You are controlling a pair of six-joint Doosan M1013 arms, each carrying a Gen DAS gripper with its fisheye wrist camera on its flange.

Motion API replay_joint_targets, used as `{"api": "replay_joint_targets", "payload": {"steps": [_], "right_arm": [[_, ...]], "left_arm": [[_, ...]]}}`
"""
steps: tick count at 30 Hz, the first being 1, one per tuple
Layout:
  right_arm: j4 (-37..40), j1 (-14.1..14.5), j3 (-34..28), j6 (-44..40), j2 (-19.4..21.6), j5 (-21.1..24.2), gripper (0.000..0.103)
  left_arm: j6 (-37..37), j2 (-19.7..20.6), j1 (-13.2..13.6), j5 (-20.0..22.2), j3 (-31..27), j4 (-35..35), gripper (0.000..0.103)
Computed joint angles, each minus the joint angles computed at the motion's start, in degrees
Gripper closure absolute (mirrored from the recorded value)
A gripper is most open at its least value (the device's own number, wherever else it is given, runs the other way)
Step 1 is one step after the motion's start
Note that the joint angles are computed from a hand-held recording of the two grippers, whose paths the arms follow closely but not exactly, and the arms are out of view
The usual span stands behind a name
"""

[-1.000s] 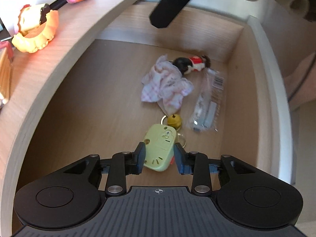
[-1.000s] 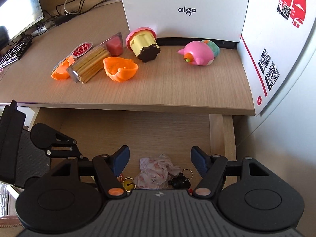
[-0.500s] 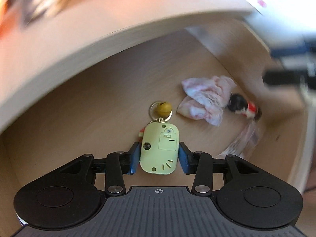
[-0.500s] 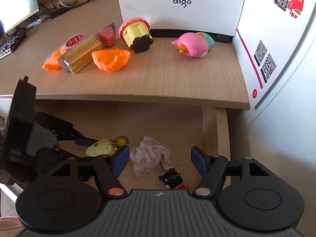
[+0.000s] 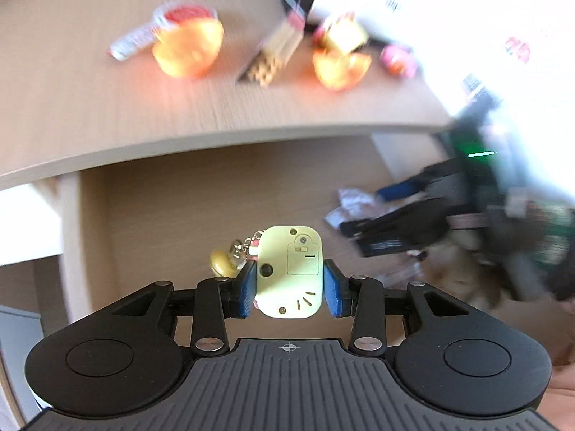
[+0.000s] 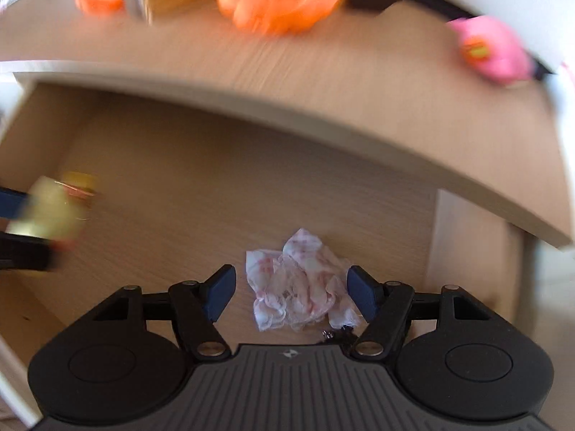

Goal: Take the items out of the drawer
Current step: 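Carry the keychain onto the desktop with the left tool while the right tool grasps the pink-white cloth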

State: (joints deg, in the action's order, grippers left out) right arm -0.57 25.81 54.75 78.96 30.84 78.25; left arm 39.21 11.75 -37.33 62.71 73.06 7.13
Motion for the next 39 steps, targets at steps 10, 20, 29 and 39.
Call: {"api": "replay_joint_targets", "payload": {"steps": [10, 20, 29, 39], "right_arm": [[3.87, -0.25, 2.52, 1.31, -4.01, -1.8, 0.091], [8.15, -2.05, 2.46, 3.86, -10.26, -17.48, 0.091], [4.08, -2.23, 1.04, 8.47, -9.12, -18.69, 0.091], [2.73, -3.23, 3.95, 9.23, -9.07, -18.33, 0.091]], "left_arm": [[-10.81, -3.26, -4.37, -0.43, 2.56, 10.93, 0.061], [-10.31, -0.81, -0.19, -7.79, -8.07, 25.31, 0.061], [-4.12, 9.39, 6.16, -9.06, -17.19, 16.96, 0.06], [-2.26, 16.3, 7.82, -0.23, -20.74, 11.64, 0.061]]}}
